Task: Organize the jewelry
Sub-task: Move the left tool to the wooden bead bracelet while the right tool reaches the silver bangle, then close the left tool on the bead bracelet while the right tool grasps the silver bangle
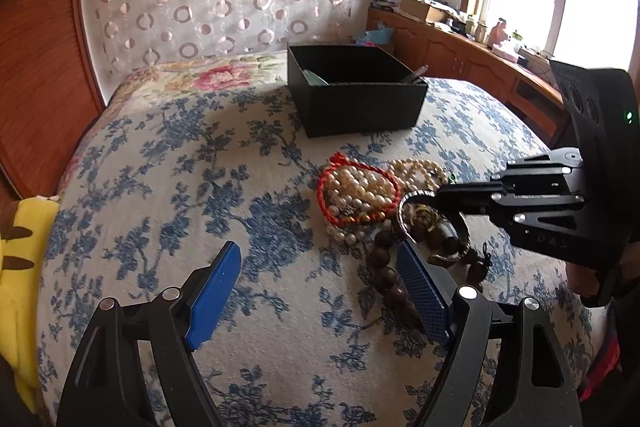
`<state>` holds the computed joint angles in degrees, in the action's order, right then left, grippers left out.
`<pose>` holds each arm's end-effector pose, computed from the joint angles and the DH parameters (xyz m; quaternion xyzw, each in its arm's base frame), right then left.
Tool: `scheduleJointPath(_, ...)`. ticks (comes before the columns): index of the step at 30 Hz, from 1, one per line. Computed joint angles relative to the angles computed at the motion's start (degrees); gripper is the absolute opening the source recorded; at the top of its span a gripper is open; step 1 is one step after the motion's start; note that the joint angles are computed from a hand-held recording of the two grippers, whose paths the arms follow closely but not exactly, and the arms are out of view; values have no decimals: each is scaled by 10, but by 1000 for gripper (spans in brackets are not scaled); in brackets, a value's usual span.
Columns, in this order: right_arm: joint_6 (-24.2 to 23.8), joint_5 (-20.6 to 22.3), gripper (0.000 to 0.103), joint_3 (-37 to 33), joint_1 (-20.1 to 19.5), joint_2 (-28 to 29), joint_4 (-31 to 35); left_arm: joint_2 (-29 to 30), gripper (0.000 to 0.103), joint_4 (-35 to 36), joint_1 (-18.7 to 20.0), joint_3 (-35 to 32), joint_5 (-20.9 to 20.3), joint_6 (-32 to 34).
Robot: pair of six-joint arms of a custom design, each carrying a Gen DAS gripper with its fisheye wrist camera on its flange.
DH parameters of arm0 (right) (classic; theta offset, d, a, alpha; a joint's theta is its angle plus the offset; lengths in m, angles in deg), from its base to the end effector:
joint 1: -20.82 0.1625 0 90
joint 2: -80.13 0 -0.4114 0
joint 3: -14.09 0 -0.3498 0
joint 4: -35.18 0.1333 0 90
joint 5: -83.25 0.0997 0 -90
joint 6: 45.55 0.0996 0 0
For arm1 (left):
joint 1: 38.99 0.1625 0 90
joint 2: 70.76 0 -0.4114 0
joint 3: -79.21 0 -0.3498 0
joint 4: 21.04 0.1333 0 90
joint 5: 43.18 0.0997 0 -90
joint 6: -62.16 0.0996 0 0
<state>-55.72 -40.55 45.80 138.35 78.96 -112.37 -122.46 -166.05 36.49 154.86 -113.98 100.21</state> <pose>0.4569 -0.7080 -0.0353 0.2363 -0.9024 0.2635 0.2457 -0.0169 -0.7276 0.3142 0.3807 0.8715 -0.2257 0.2111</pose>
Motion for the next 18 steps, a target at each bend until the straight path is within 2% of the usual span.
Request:
scheduleJointPath(5, -5, -14, 4, 62, 5, -29, -71, -2, 76, 11, -4, 12, -1, 8)
scheduleJointPath(13, -6, -25, 4, 116, 6, -58, -132, 6, 37, 62, -8, 2, -2, 2)
scheduleJointPath(18, -9, -29, 4, 136, 6, -68, -147, 11, 34, 52, -12, 9, 12, 7)
